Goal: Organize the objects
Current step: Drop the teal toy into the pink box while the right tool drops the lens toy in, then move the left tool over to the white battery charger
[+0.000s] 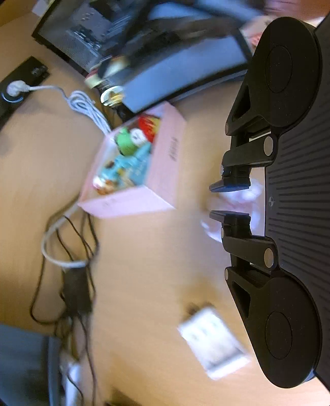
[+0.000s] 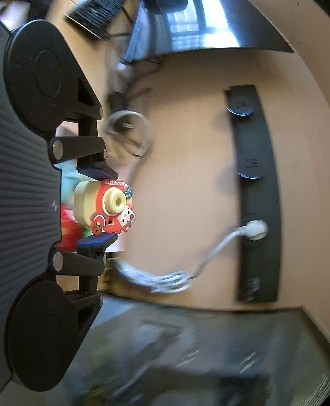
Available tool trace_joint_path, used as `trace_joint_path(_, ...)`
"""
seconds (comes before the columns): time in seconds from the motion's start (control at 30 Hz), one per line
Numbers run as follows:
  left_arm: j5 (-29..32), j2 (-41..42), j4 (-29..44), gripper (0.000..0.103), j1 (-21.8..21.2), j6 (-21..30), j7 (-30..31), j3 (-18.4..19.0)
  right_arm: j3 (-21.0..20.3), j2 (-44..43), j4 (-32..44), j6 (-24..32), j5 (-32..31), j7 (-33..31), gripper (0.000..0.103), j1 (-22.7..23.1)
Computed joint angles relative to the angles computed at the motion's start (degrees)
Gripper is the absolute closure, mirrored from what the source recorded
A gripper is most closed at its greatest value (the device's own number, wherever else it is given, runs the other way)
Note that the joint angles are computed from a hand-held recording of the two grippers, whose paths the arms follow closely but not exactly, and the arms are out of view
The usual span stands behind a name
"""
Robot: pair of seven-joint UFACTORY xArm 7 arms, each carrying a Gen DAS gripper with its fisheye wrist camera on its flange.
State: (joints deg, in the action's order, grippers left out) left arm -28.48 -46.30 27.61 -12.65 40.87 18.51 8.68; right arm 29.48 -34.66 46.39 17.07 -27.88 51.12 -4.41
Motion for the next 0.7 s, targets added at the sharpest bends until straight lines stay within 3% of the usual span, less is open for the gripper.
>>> trace_joint_path(0.07, 2.8, -3.1, -1.5, 0.086, 2.2, 1.6, 0.2, -0.4, 2.9, 4.8, 3.8, 0.3, -2.3, 1.1, 0.056, -3.8)
trace_joint_path(0.1, 3.8, -4.4, -2.3, 0.086, 2.8, 2.2, 0.5, -0.4, 2.7, 7.0, 5.0, 1.0, -2.1, 1.0, 0.054, -3.1)
trace_joint_path(0.23, 5.1, -7.3, -4.1, 0.086, 3.8, 4.8, 1.6, 1.2, -0.2, 7.7, 2.5, 2.5, -1.1, 1.5, 0.032, 3.8)
trace_joint_path(0.4, 6.3, -8.1, -5.5, 0.086, 5.3, 4.8, 2.0, 1.1, -1.8, 3.7, -4.1, 8.2, 3.2, 1.6, 0.027, 12.9)
trace_joint_path(0.57, 7.6, -8.6, -7.0, 0.086, 5.3, -1.0, 4.9, 0.7, -1.9, 0.2, -7.2, 13.5, 6.7, 4.9, 0.021, 17.9)
trace_joint_path(0.7, 12.4, -6.0, -6.8, 0.086, 6.3, -7.6, 11.7, 2.1, -0.5, -2.6, -7.9, 16.9, 6.7, 6.4, 0.019, 19.6)
